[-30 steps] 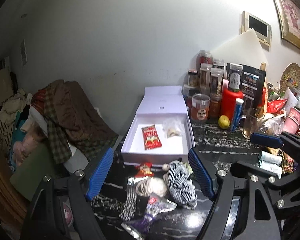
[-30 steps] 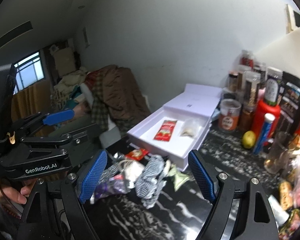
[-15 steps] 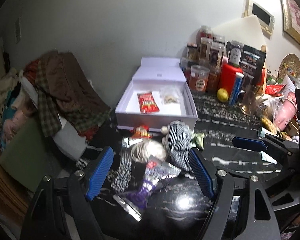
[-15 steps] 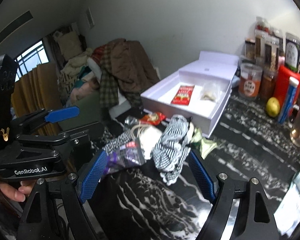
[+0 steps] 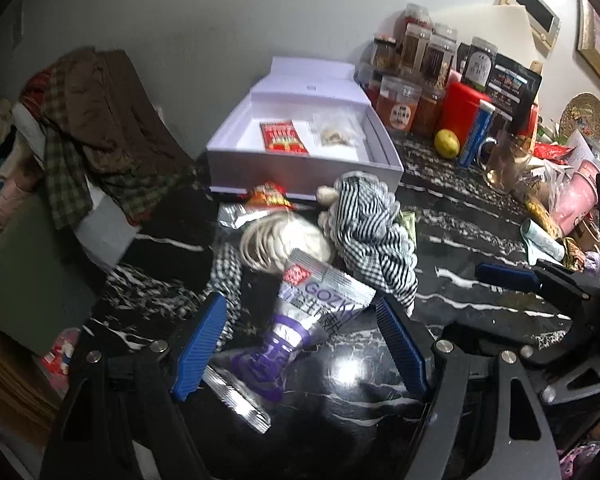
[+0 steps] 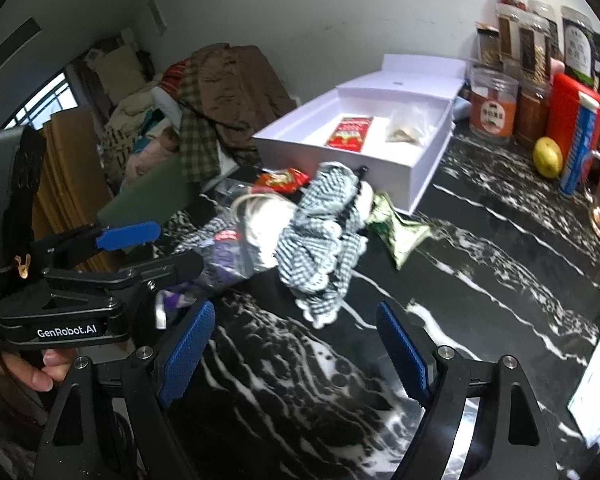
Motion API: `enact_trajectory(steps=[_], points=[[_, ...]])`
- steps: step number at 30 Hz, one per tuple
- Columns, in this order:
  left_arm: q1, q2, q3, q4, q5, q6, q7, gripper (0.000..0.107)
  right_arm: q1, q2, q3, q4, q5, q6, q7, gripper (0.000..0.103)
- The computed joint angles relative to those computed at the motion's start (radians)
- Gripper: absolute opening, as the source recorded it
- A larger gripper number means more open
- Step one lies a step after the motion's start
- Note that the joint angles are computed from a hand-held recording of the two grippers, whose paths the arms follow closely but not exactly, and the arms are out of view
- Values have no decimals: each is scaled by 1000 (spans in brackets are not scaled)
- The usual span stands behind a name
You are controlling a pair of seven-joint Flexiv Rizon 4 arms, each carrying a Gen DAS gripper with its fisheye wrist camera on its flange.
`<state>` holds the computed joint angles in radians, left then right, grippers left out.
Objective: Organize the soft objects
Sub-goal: 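Move the right gripper toward the green paper packet while the left gripper nears the purple GOZK bag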
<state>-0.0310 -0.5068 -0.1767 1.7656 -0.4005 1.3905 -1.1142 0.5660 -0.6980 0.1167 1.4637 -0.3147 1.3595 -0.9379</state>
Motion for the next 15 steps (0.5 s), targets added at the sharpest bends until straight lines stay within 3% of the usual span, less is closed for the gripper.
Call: enact_trajectory(steps=[6, 9, 11, 15], points=[[13, -29, -18, -20, -21, -54, 15, 75, -11, -2, -13, 3, 10, -15, 26, 84], [-7, -48, 13, -50, -9, -99, -14, 66, -12, -3, -29, 4, 6, -16, 43, 84], [-4, -54, 6, -58, -18, -116, -17, 54, -14, -6, -36, -2, 1, -19, 51, 84], [-44, -72, 54, -94, 14, -145, -72, 49, -29, -21, -36, -26, 2, -32, 60, 84]])
